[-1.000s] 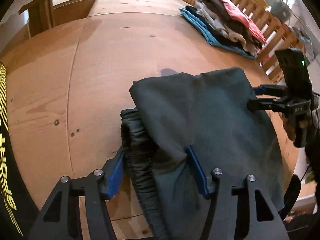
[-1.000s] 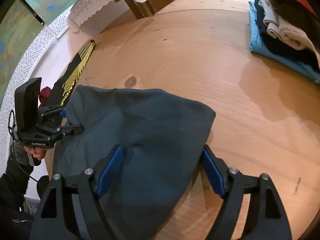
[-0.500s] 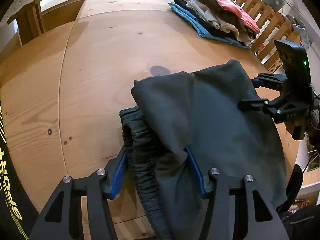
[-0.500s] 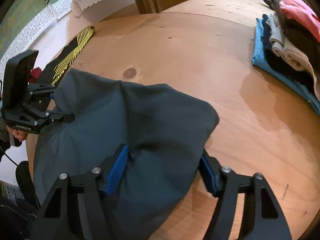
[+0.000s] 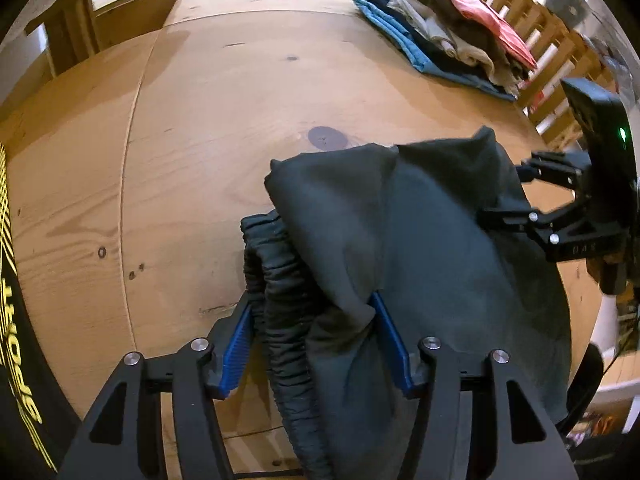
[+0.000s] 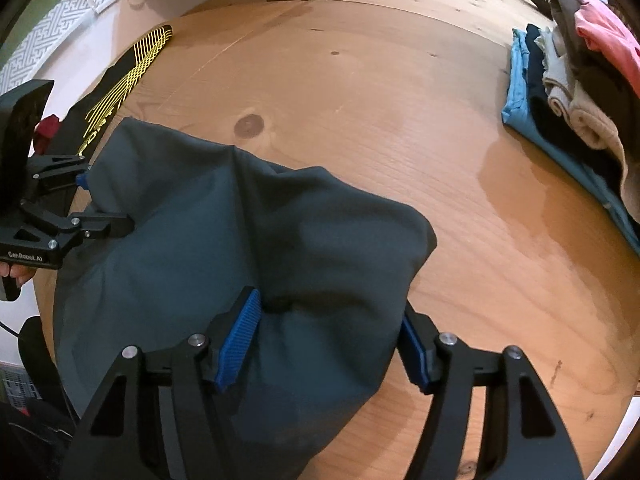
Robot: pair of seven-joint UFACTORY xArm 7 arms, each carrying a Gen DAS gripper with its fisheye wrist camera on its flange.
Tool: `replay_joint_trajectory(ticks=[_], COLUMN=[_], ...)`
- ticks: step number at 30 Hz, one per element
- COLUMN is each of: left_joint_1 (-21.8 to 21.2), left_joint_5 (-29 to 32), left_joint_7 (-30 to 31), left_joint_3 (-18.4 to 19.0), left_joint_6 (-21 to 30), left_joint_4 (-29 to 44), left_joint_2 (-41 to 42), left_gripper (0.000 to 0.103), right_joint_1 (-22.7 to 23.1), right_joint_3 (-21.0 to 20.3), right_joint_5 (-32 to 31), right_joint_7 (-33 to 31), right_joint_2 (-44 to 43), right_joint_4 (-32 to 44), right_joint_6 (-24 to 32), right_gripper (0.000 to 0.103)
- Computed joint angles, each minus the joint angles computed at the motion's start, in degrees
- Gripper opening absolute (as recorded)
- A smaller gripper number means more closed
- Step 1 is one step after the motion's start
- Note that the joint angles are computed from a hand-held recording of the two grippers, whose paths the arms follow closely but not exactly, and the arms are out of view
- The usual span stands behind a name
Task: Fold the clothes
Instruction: 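Grasp the folded trousers with both grippers and lift them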
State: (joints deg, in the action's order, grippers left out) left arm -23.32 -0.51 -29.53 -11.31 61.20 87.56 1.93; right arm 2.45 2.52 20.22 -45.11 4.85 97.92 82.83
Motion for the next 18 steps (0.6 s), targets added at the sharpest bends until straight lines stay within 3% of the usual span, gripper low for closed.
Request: replay_joint_trajectory(ticks=[2,4,6,10,13,18], left_joint_1=[-0.2,-0.6,-1.0,-1.9,-1.9,-1.7], left_joint_5=[1.0,2.3,3.0,5.0,4.2,4.8], left_joint_7=[-1.1,-1.3,-1.9,-1.0,-0.4,0.5], left_joint_3=[-0.1,-0.3,-0.4,-0.3,0.0,-0.2], left_joint_6=[0.5,2.3,3.5,4.5,2.8,-1.2], left_joint_4=[0.3,1.7,3.3,4.9,3.7,0.5], left_joint_2=[0.2,1.0,2.2,3.5,2.7,0.5], left_gripper=[0.056,0.057,0.057,0.056,0.052,0.039], right_joint_1=[-0.2,-0.3,-0.2,0.4,0.0,-1.4], right_joint_3=[-0.1,-0.1,0.1,0.6,0.2,0.1], right_joint_5=[0.3,0.4,-0.1,-1.3,0.2,3.8], right_joint_7=[-0.2,0.1,0.5,-1.6,-1.4,0.2], right_joint_2=[0.0,1.0,1.9,0.5,1.7,4.0], right_joint_4=[-0.1,1.6,3.1,1.0,2.5,5.2], right_joint_6=[-0.3,1.1,2.2,-0.8,0.0,1.9], right_gripper=[0.055,0.036,0.027,0.023,0.022,0.019])
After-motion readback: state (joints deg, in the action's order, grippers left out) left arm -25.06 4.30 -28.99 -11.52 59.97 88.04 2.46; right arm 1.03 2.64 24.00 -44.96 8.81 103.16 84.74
